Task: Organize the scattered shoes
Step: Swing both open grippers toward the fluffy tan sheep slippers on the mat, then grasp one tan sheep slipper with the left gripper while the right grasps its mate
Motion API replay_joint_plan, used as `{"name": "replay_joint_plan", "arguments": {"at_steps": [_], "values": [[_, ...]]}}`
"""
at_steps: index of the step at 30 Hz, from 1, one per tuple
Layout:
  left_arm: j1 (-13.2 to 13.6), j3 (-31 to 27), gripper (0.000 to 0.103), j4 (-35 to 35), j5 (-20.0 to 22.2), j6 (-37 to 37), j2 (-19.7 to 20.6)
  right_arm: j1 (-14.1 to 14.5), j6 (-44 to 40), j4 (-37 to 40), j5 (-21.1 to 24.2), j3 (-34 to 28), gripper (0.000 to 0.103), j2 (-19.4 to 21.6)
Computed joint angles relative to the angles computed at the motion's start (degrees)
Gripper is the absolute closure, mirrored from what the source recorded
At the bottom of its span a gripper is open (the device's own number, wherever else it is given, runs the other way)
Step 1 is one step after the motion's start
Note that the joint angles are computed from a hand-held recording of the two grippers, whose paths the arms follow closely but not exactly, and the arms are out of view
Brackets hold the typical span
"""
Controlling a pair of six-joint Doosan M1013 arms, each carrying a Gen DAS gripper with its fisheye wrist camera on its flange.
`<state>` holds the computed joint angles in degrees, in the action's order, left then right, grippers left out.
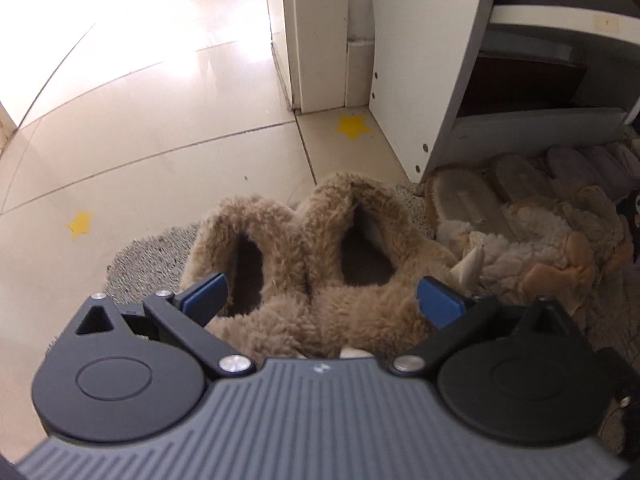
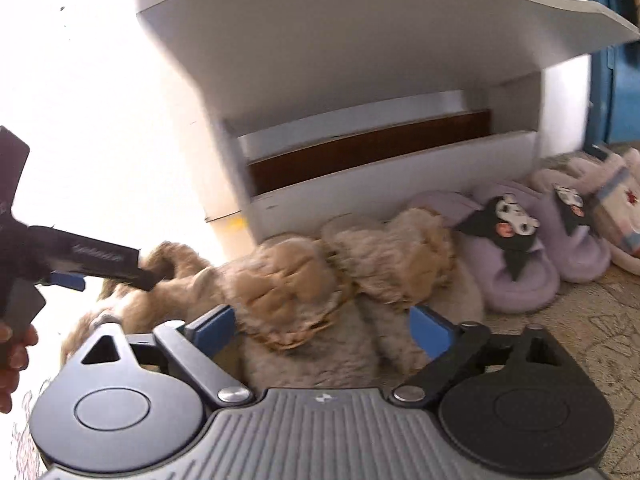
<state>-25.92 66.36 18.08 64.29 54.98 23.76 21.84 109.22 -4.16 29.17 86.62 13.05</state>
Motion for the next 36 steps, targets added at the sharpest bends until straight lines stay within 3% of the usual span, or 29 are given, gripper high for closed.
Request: {"name": "replay_joint_plan", "arguments": {"at_steps": [9,13,21,29,36], "values": [[0.8,0.4,0.0,-2.5,-2.4,0.5,0.4,0.7,-12.9,12.7,1.5,-1.1,0.052,1.3],[1.1,0.4,0.0,-2.7,-3.8,0.5,0.5,1.1,-16.5,15.3,2.2,-1.7,0.061,1.7],[3.3,0.8,0.0,-4.1,-3.1,-1.8,1.0,1.4,-19.3,17.5,2.8,-2.1,0.06,2.2],[2.8,0.5,0.0,-4.0,-3.2,0.0,1.3,1.4,-20.9,19.6,3.1,-2.6,0.057,2.7],[3.0,-0.1,0.0,-6.1,-3.1,2.0,2.2,1.7,-22.3,20.2,3.9,-2.7,0.042,2.8]]}}
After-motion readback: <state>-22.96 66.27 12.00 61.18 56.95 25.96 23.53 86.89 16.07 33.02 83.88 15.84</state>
